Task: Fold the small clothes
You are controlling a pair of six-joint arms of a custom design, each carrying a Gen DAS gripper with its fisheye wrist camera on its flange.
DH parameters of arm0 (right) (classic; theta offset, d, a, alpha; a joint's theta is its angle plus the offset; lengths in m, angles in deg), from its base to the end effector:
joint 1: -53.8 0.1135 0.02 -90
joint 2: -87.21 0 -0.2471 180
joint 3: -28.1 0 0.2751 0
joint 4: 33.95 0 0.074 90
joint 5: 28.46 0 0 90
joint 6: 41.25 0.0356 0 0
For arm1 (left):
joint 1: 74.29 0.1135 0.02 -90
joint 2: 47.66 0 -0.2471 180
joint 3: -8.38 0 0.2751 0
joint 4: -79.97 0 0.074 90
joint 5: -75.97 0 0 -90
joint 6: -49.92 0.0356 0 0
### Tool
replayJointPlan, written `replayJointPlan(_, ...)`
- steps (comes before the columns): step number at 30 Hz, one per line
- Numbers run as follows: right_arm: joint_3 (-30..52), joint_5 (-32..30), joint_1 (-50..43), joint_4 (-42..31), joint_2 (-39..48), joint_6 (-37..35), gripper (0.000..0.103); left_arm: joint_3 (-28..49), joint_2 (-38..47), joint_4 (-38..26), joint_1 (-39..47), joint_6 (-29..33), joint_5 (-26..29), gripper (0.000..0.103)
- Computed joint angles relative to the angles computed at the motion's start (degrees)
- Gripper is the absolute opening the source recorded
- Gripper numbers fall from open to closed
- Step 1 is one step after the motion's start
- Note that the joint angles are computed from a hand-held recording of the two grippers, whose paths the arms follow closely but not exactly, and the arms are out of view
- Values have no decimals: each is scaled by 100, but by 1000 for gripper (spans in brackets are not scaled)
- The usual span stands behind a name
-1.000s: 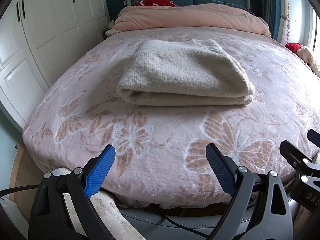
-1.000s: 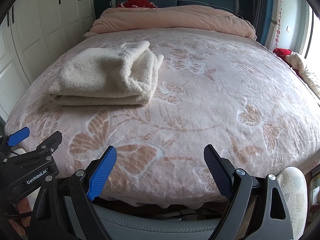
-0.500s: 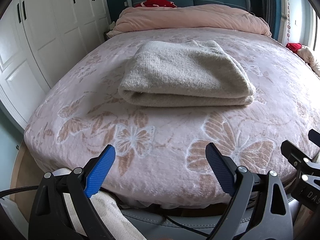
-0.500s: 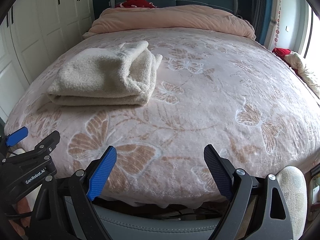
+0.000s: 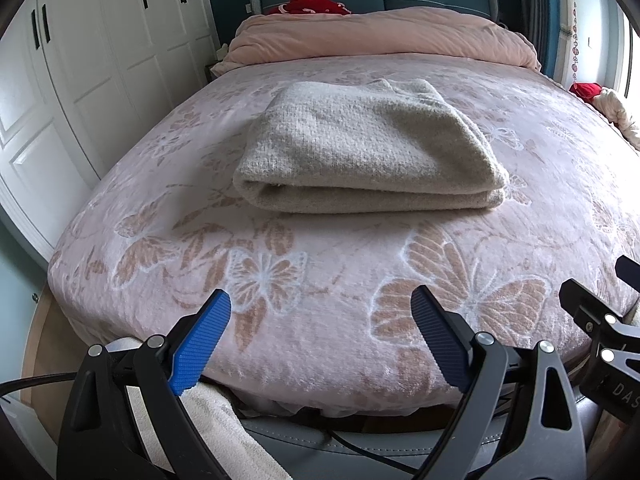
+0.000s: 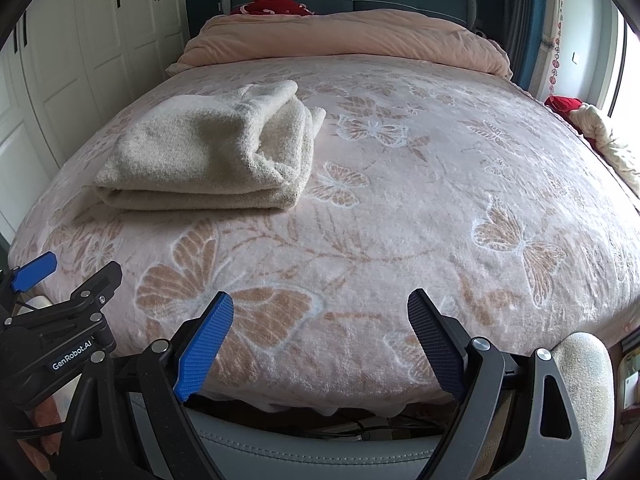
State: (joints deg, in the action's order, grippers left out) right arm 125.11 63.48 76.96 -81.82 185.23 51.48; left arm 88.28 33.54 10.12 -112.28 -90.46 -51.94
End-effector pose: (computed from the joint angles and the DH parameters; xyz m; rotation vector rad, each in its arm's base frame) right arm 0.3697 0.1568 0.2708 -0.4157 2.3941 0.1641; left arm 0.2422 -0.1614 0.2548 -0.4008 2.4059 0.3180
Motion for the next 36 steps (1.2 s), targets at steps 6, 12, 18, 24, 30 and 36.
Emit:
replayJointPlan(6,-9,-9,-4,9,-4,-17,87,5,2,-2,-3,-1,-3,89)
replayJointPlan(12,-7,4,13,-4,-8,9,87,13,13,-4,1,4,4,89)
replayJointPlan(18,-42,-22,55,46,-37,-35,87,76,46,-14,-24,45,-52,89)
replayJointPlan(24,-30,-57,151,83,-59,-168,87,225,170,-80,-121,156,-243,89)
replayJointPlan(30,9,13,90,116,-85,-53,87,182,89,-90,-27,111,-160,89)
replayJointPlan(36,147,1,-107,35,-30,198,87,200,9,-113,33,82,-161,89)
